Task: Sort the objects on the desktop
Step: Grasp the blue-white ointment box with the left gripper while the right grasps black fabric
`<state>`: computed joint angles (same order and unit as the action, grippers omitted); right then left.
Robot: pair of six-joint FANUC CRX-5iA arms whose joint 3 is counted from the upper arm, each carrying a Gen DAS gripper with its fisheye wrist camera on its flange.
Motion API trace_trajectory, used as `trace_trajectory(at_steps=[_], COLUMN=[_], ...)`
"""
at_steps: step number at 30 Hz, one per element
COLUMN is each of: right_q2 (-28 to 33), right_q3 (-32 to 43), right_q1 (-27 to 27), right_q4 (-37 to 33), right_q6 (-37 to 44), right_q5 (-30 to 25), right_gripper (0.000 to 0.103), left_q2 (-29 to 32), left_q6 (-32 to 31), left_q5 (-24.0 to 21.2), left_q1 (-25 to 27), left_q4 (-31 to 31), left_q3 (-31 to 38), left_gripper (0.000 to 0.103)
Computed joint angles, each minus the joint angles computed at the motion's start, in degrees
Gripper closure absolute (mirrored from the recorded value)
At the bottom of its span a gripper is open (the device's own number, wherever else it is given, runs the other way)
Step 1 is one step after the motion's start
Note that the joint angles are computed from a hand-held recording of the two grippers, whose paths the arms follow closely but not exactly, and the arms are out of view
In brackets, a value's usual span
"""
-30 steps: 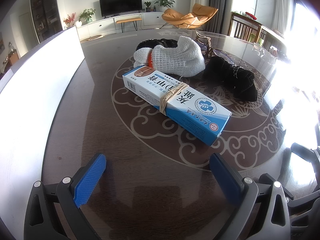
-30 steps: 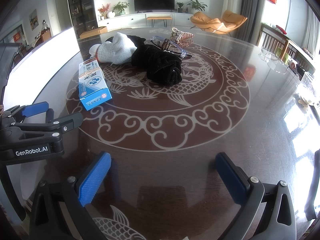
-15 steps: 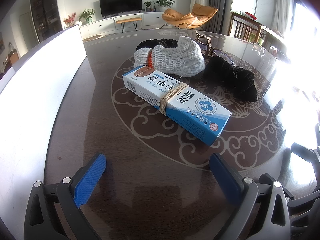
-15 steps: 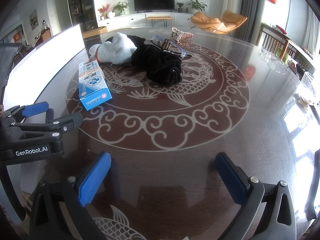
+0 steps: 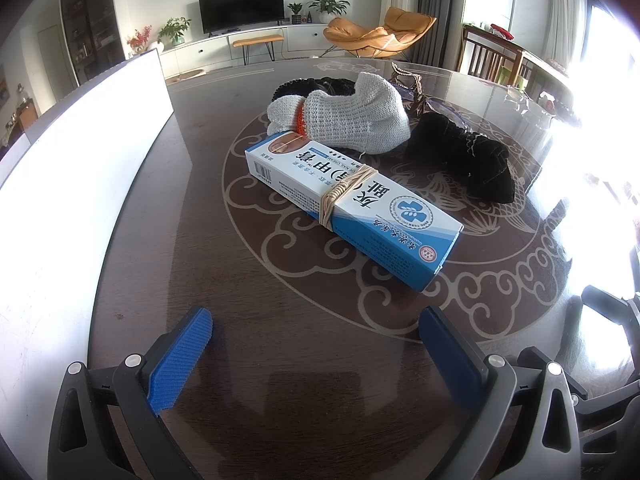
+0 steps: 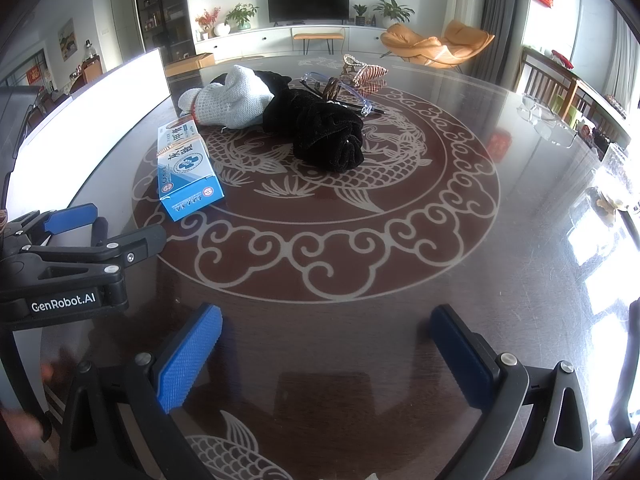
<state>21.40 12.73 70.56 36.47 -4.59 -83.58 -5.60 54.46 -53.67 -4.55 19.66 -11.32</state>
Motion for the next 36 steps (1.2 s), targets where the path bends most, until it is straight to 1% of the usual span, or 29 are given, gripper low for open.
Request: trace_trajectory(at_steps=[3,4,6,7,9,10,13,14,18,20,22,25,27,29,30,31,32,33,34,35,36], right_q2=[0.0,0.01,-0.07,-0.11,-0.25,-0.32,-0.79,-1.06,-0.94,-0.86,-0.97,-1.26,-1.15,-0.91,-1.1,-1.66,-2.61,-3.81,-5.31,-5.97,-5.45], right_q3=[0.02,0.02,-0.1,-0.15,-0.24,-0.31,-0.94,-1.3,-0.97,-0.82,-0.98,-1.46,-1.27,-0.92,-1.11,-1.71,-2.63,-3.86,-5.38,-5.43,-4.04], right_q1=[0.0,0.02,0.06,0.09,0.18,0.2,0.41,0.42,0.58,0.6,0.64,0.78,0.8,0.76,0.74,0.7,0.5,0.09,-0.67,-1.95,-3.02], right_q4=[-0.02,0.0,0.05,0.09,0.13,0.15,0.5,0.58,0.43,0.38,0.46,0.68,0.6,0.4,0.37,0.33,0.11,-0.07,-0.39,-1.15,-1.61], right_q6=[-0.02,-0.03,-0.45,-0.73,-0.97,-1.04,-2.03,-2.48,-2.23,-2.18,-2.51,-3.46,-3.31,-2.93,-2.74,-2.56,-2.0,-1.28,-0.11,2.94,6.11], right_q5=[0.01,-0.06,-0.17,-0.36,-0.51,-0.53,-0.36,-0.16,-0.58,-0.72,-0.63,-0.5,-0.69,-0.89,-0.53,0.37,1.98,4.27,7.26,8.66,7.84], right_gripper=[0.0,0.0,0.0,0.0,0.0,0.0,0.0,0.0,0.0,0.0,0.0,0.0,0.0,0.0,0.0,0.0,0.0,0.0,0.0,0.001,0.002], left_q2=[0.77,1.12,0.23,-0.04,0.09,-0.07,-0.6,0.03,6.45,10.06,12.43,13.76,13.85,14.3,14.6,14.08,13.54,13.38,12.79,12.46,12.22], left_q6=[-0.06,-1.06,-7.53,-9.64,-10.18,-10.53,-10.69,-9.1,2.87,10.02,15.16,17.72,18.37,17.66,16.32,14.16,12.38,11.08,8.67,6.88,5.4], left_q5=[-0.33,-1.47,-3.96,-5.96,-7.88,-7.58,-3.48,-2.73,-2.02,-2.72,-3.45,-3.47,-3.81,-5.28,-6.44,-5.85,-5.47,-6.07,-5.57,-5.37,-5.28], left_q1=[-0.09,0.44,3.78,5.86,7.52,7.78,6.49,5.54,0.27,-2.93,-5.42,-7.75,-8.17,-7.18,-6.01,-5.0,-4.41,-3.81,-3.29,-2.85,-2.48], left_q4=[0.28,1.47,10.08,13.9,14.92,14.54,14.94,14.38,9.21,3.6,-2.43,-9.3,-12.19,-11.52,-9.51,-7.54,-6.89,-6.64,-6.29,-5.39,-4.71], left_q3=[0.76,0.98,-2.01,-3.22,-3.04,-2.72,-2.09,-0.82,8.39,13.76,17.16,19.25,19.87,19.93,19.6,18.31,17.48,17.14,16.2,15.5,14.98], left_gripper=[0.0,0.0,0.0,0.0,0.0,0.0,0.0,0.0,0.0,0.0,0.0,0.0,0.0,0.0,0.0,0.0,0.0,0.0,0.0,0.0,0.0])
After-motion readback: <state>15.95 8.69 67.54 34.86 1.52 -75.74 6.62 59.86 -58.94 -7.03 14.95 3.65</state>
